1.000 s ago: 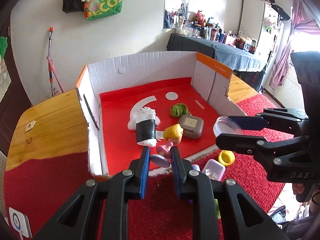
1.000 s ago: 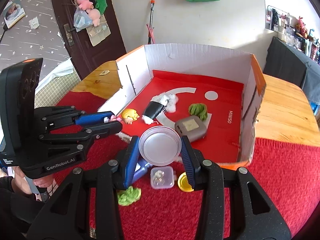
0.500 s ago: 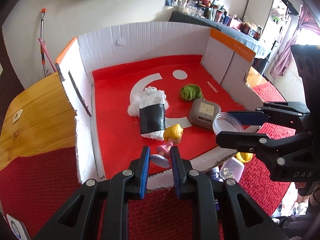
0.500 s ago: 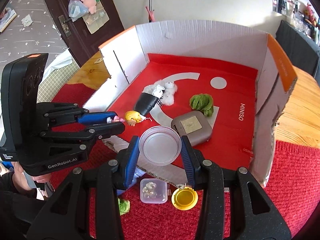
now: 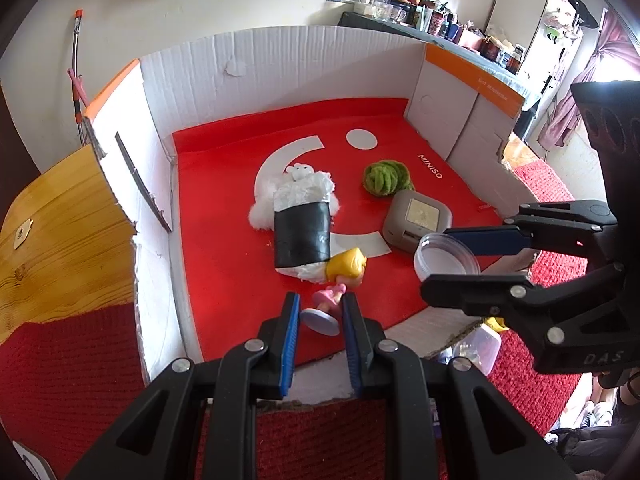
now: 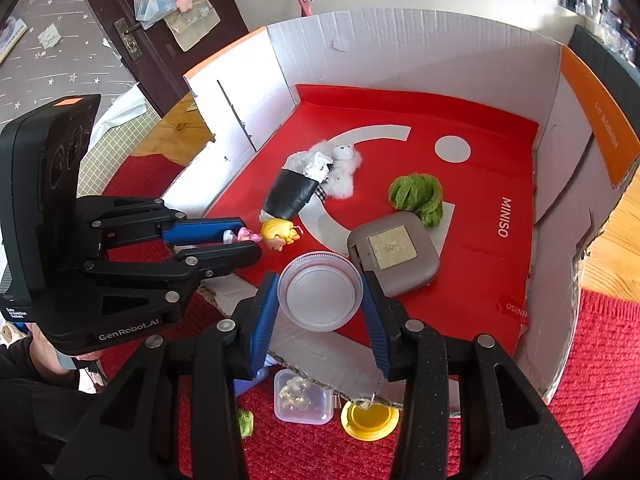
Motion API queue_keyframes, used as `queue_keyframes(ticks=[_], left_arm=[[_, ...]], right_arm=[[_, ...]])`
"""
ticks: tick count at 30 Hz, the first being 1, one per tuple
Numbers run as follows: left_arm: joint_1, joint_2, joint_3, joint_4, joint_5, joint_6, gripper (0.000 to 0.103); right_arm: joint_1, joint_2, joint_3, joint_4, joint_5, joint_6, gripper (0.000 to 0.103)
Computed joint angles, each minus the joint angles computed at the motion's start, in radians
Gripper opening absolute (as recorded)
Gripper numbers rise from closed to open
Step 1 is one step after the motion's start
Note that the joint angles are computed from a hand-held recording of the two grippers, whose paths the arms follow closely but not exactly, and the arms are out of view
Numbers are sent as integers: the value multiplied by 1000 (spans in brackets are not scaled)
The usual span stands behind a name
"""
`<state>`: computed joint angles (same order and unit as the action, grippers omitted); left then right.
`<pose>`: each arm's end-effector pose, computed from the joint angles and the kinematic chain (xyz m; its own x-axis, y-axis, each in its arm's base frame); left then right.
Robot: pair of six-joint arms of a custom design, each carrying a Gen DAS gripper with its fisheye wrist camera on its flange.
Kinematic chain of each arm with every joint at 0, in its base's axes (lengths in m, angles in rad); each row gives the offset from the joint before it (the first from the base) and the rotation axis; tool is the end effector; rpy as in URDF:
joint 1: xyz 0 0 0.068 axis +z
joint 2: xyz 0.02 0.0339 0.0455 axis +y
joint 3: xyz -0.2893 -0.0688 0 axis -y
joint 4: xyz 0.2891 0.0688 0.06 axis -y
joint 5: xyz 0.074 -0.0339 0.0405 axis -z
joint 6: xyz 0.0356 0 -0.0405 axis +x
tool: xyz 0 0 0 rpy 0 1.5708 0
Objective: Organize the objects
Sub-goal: 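Lower figurine and clear lid onto box floor and open both tools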
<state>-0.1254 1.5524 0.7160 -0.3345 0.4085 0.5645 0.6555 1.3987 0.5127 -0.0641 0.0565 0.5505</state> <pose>0.2904 -0.0509 0.1301 -0.6286 0.5741 -0.5247 0.7155 0.6913 -0.1008 0.2101 0.1590 0.1234 -0.8543 0.0019 -0.5197 -0.1591 0.9510 0.2651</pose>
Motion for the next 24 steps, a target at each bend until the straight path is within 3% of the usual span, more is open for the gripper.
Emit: queue_keyframes(ticks=[3,7,10,24], left_arm=[[-2,5,4,-1,3,-1,22],[-4,11,9,-2,2,-5,22],[-5,14,13,-4,-3,-6,22],[-37,57,39,27,-35,-43,22]], right_arm=[[-10,-4,-2,5,-57,0,39],[-7,19,15,-17,-34,-4,39],[-41,11,5,-3,-79,-2,39],[-78,8,7,-22,21,-27,39]])
